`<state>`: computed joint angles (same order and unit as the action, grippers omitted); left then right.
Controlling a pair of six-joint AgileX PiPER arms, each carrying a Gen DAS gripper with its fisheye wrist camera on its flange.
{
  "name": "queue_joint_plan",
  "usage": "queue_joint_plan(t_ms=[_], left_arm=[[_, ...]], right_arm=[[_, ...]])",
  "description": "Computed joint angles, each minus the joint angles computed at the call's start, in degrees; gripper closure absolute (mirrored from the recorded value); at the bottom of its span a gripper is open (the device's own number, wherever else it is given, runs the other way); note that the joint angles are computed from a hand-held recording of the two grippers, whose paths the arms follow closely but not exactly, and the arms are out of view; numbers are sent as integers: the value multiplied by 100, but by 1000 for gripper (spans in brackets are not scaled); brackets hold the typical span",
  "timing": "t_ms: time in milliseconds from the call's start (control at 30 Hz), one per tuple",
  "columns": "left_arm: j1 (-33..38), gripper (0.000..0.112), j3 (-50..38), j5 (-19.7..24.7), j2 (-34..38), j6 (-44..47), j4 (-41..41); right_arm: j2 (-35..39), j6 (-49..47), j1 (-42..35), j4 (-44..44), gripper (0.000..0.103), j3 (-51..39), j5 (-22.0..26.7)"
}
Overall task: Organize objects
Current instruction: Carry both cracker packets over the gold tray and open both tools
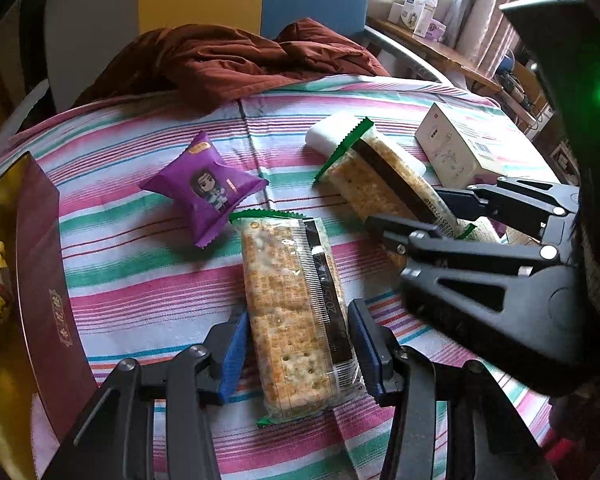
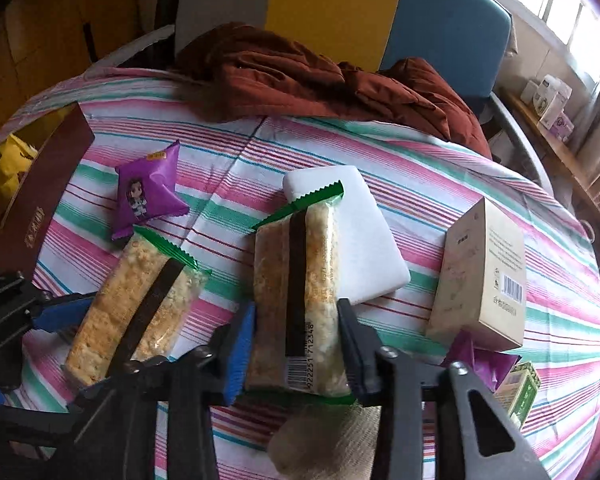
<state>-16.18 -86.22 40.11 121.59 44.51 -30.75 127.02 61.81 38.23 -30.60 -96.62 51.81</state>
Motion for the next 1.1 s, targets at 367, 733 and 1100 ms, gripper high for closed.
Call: queue_joint_plan(t_ms=[367,733,1100], left_arm=[[171,68,410,2,-360,584,-462],[1133,68,1347,406,-1698,1894,-1416],[2729,68,1523,666,-2262,2671,-1758]], right_arm=[[-1114,416,-320,297,67,1467,-2068],[-1241,376,-216,409,67,1564,-2476],[-979,109,208,601,67,700,-1758]])
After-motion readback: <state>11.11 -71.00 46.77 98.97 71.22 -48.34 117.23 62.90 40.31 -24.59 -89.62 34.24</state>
